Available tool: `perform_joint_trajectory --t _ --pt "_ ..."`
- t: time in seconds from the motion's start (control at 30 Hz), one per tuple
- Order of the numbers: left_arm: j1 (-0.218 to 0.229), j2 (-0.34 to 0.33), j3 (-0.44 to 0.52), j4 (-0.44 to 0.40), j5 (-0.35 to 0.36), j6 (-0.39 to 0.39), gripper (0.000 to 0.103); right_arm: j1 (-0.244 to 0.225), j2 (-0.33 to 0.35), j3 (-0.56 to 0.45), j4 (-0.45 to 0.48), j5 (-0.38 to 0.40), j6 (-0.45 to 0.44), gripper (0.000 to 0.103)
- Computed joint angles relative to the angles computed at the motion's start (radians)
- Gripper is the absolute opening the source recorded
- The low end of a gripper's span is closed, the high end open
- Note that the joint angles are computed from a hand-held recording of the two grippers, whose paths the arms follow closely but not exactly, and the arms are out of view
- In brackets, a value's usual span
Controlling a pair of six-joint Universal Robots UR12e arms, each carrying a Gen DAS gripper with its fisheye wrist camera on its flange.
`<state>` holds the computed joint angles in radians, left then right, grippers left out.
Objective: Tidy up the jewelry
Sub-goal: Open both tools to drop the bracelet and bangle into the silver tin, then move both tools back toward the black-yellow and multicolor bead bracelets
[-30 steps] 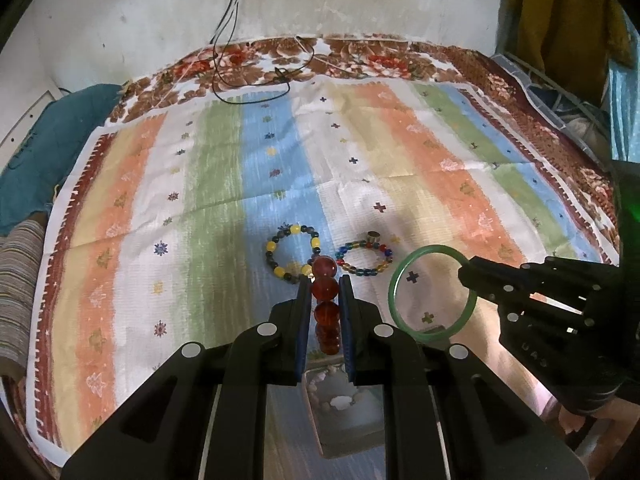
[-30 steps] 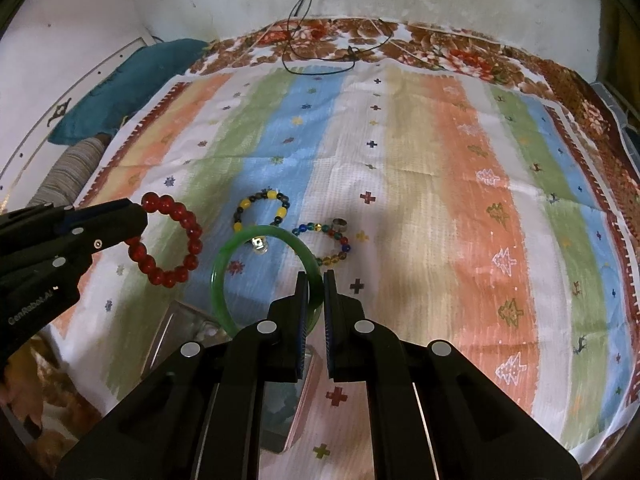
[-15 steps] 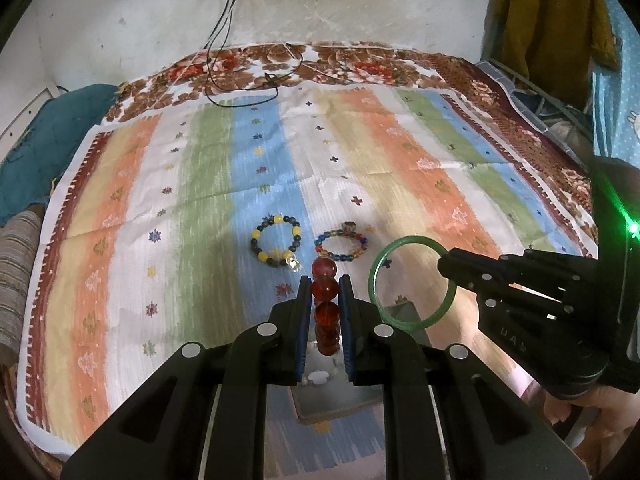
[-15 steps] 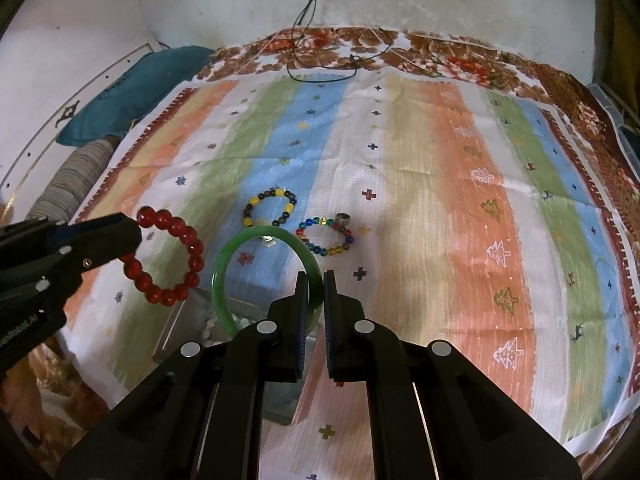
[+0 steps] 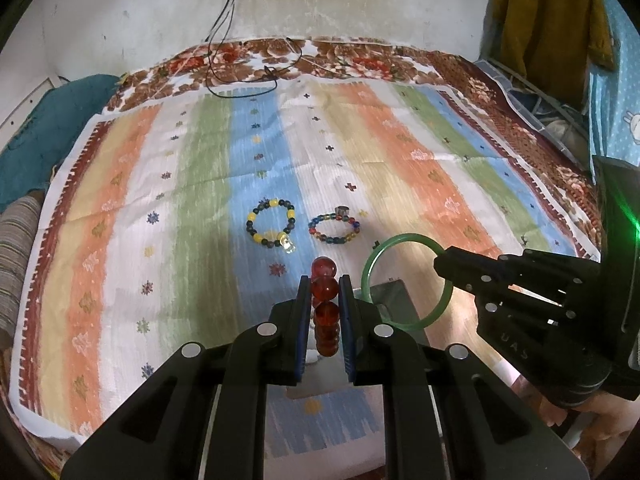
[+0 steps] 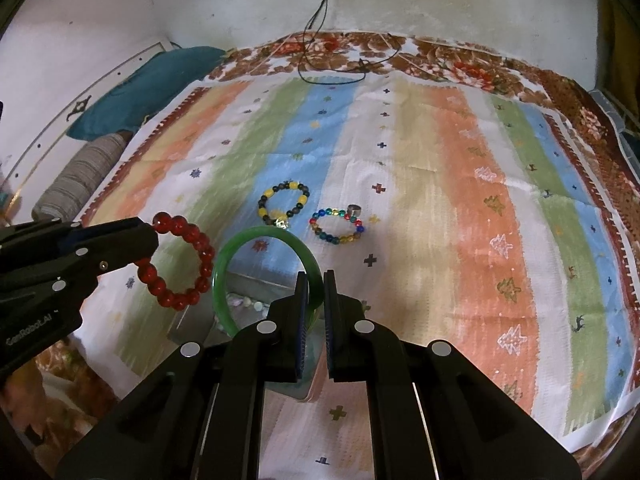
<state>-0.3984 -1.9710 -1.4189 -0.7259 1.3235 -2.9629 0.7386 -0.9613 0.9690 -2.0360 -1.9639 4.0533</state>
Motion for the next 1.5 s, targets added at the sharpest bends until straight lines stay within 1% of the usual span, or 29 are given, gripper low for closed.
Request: perform_joint_trajectory --t 0.1,0.17,0.2,0.23,0.27,0.33,0.4,0.43,0.47,0.53,0.7,0.77,0.83,0.97,1.0,1.07,1.13,1.2,1.27,1.37,1.5 --pt "0.0 0.002 -0.004 -0.005 -0.001 0.006 0.013 -0.002 0.003 0.0 -0.003 0.016 -0.001 0.009" --pt "-0.001 -0.001 0.001 -0.017 -0.003 0.009 0.014 -0.009 0.005 0.002 -0.01 0.076 -0.027 0.01" --pt "0.0 -0.002 0.001 -0.014 -0.002 0.003 0.016 -0.014 0.008 0.002 -0.007 0.104 -0.033 0.01" --pt "0.0 -0.003 0.003 -0.015 0.001 -0.003 0.023 -0.016 0.01 0.0 0.003 0.115 -0.03 0.015" --pt "0.002 -0.005 0.005 -0.015 0.002 -0.009 0.024 -0.016 0.012 -0.006 0.022 0.106 -0.022 0.025" --pt "0.004 -0.008 0.009 -0.019 0.007 -0.021 0.025 -0.014 0.011 -0.007 0.03 0.075 -0.012 0.039" --pt "0.006 -0.011 0.013 -0.021 0.017 -0.038 0.029 -0.015 0.004 0.003 0.024 0.067 0.004 0.041" --pt "0.008 -0.013 0.015 -0.02 0.022 -0.05 0.031 -0.017 -0.001 0.011 0.021 0.069 0.018 0.045" --pt "0.01 -0.015 0.017 -0.02 0.027 -0.061 0.035 -0.019 -0.005 0.018 0.016 0.071 0.027 0.048" --pt "0.014 -0.018 0.022 -0.02 0.036 -0.083 0.039 -0.023 -0.01 0.029 0.005 0.081 0.043 0.048" --pt "0.02 -0.032 0.039 -0.03 0.061 -0.118 0.041 -0.028 -0.008 0.029 -0.002 0.087 0.056 0.056" --pt "0.021 -0.038 0.045 -0.035 0.072 -0.125 0.047 -0.029 -0.009 0.029 -0.004 0.087 0.054 0.061" --pt "0.019 -0.041 0.048 -0.034 0.089 -0.128 0.05 -0.031 -0.008 0.027 0.002 0.087 0.055 0.064" --pt "0.015 -0.051 0.058 -0.032 0.115 -0.128 0.064 -0.036 -0.011 0.03 0.004 0.091 0.069 0.069" --pt "0.013 -0.053 0.061 -0.033 0.124 -0.129 0.065 -0.038 -0.012 0.032 -0.001 0.094 0.071 0.07" --pt "0.011 -0.06 0.068 -0.038 0.134 -0.129 0.07 -0.041 -0.013 0.036 -0.005 0.095 0.075 0.073" --pt "0.011 -0.065 0.07 -0.028 0.137 -0.129 0.071 -0.044 -0.01 0.032 0.002 0.093 0.079 0.075" --pt "0.011 -0.07 0.075 -0.023 0.141 -0.127 0.072 -0.046 -0.006 0.026 0.01 0.092 0.081 0.076" --pt "0.012 -0.078 0.084 -0.02 0.143 -0.138 0.079 -0.05 -0.001 0.017 0.025 0.093 0.08 0.077" --pt "0.016 -0.09 0.095 -0.023 0.134 -0.147 0.082 -0.055 0.006 0.007 0.042 0.096 0.078 0.079" --pt "0.015 -0.108 0.109 -0.024 0.159 -0.126 0.084 -0.061 0.017 -0.009 0.068 0.1 0.067 0.079"
